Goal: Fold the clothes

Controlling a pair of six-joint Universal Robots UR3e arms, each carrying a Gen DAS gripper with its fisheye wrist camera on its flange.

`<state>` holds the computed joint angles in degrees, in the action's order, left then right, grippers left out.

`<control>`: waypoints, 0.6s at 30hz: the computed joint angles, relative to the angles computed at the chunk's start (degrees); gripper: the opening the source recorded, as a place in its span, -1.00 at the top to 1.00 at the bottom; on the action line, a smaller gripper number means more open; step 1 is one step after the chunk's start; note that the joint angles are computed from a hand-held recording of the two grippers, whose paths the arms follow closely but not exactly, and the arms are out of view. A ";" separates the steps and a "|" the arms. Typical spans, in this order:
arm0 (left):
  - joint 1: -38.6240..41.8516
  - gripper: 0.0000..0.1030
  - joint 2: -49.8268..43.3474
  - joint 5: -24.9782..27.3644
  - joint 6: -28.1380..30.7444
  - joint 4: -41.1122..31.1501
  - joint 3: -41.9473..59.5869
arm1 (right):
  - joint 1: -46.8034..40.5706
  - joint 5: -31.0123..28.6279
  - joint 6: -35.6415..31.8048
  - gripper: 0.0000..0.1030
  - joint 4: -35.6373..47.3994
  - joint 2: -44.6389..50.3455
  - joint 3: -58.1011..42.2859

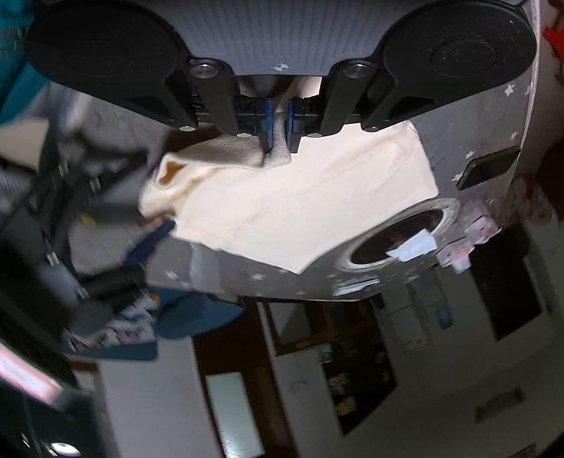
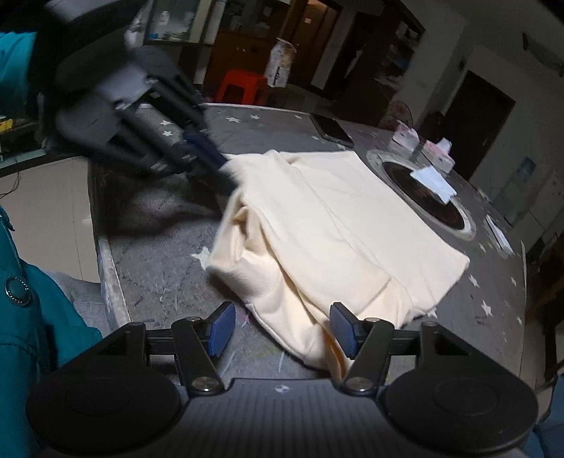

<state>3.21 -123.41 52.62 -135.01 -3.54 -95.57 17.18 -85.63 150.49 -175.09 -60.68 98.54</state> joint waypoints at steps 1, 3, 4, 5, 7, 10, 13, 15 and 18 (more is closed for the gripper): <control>-0.22 0.84 -0.95 0.17 -1.60 -0.42 2.00 | 0.11 -0.29 0.12 -0.17 -0.92 1.03 -0.82; -0.39 0.84 -2.57 -0.11 -4.42 -2.33 5.79 | -0.21 0.15 1.16 -0.10 -1.21 2.48 -2.58; -0.34 0.83 -2.97 -0.27 -5.34 -3.17 6.80 | -0.48 0.44 2.04 -0.07 -1.16 3.38 -3.78; -0.32 0.83 -3.57 -0.44 -6.18 -4.00 8.05 | -0.75 0.70 2.99 0.02 -1.10 4.37 -5.09; -0.23 0.83 -4.12 -0.39 -6.47 -4.33 8.77 | -1.51 1.77 4.55 0.09 0.21 5.38 -7.17; 0.75 0.76 -3.01 -0.96 -5.56 -5.76 7.36 | -2.86 4.31 6.46 0.44 2.96 6.00 -9.49; 2.28 0.55 -0.68 -1.55 -2.84 -4.67 3.10 | -4.12 6.75 8.10 0.59 4.97 5.63 -10.18; 3.03 0.48 0.71 -1.04 -0.14 -3.28 0.02 | -4.92 8.12 9.44 0.70 5.82 5.33 -10.35; 3.56 0.34 1.78 0.18 3.12 -2.11 -2.91 | -5.41 8.77 11.92 0.71 6.06 5.53 -11.41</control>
